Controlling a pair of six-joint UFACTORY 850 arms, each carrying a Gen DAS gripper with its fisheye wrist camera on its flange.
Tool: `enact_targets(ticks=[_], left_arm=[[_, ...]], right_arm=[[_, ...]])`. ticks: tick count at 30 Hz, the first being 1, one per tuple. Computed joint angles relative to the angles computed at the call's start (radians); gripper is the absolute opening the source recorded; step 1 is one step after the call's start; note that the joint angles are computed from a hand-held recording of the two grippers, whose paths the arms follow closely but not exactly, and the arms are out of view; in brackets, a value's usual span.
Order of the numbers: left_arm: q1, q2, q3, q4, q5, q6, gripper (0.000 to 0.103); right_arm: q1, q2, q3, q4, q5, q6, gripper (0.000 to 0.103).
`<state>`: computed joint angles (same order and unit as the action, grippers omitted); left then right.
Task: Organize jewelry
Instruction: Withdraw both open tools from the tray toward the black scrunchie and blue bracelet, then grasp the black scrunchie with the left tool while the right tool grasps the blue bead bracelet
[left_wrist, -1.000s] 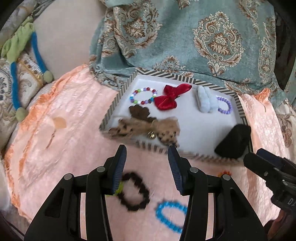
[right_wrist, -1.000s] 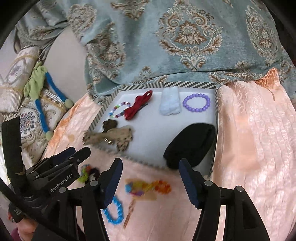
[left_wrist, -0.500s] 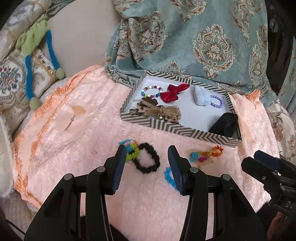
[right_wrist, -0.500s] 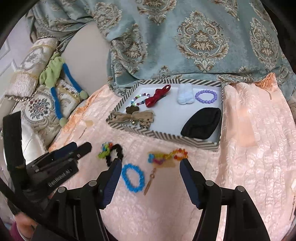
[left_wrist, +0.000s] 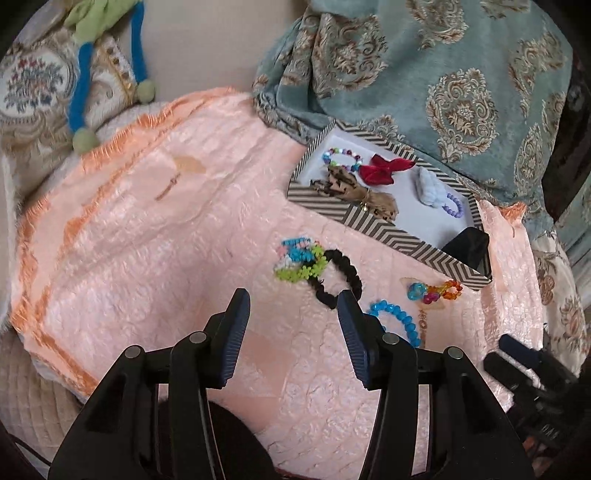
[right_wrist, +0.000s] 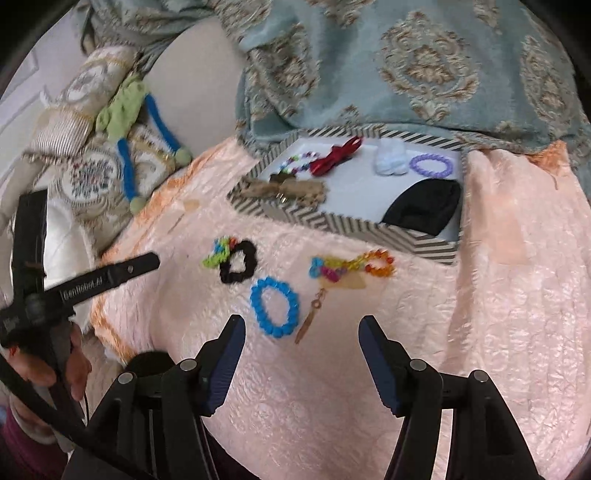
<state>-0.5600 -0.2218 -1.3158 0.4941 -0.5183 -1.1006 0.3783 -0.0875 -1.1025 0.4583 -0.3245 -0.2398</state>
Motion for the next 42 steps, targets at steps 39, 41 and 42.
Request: enact_targets(ticks=[39, 41, 42], left_arm=[[0.070, -0.141, -0.049, -0.454, 0.122, 0.348, 0.006], [0.072, -0.108, -0.022, -0.484, 0.133, 0.376, 0.006], [0.069, -0.093, -0.012, -0.476, 0.137, 0.373, 0.006]], right_arm=[[0.016, -0.140, -0.081, -0.035, 0.056, -0.066, 0.008], [0.012, -0.109, -0.065, -0.011, 0.059, -0.089, 0.008], [0.011, -0.093, -0.057, -0.003, 0.062, -0.099, 0.008]])
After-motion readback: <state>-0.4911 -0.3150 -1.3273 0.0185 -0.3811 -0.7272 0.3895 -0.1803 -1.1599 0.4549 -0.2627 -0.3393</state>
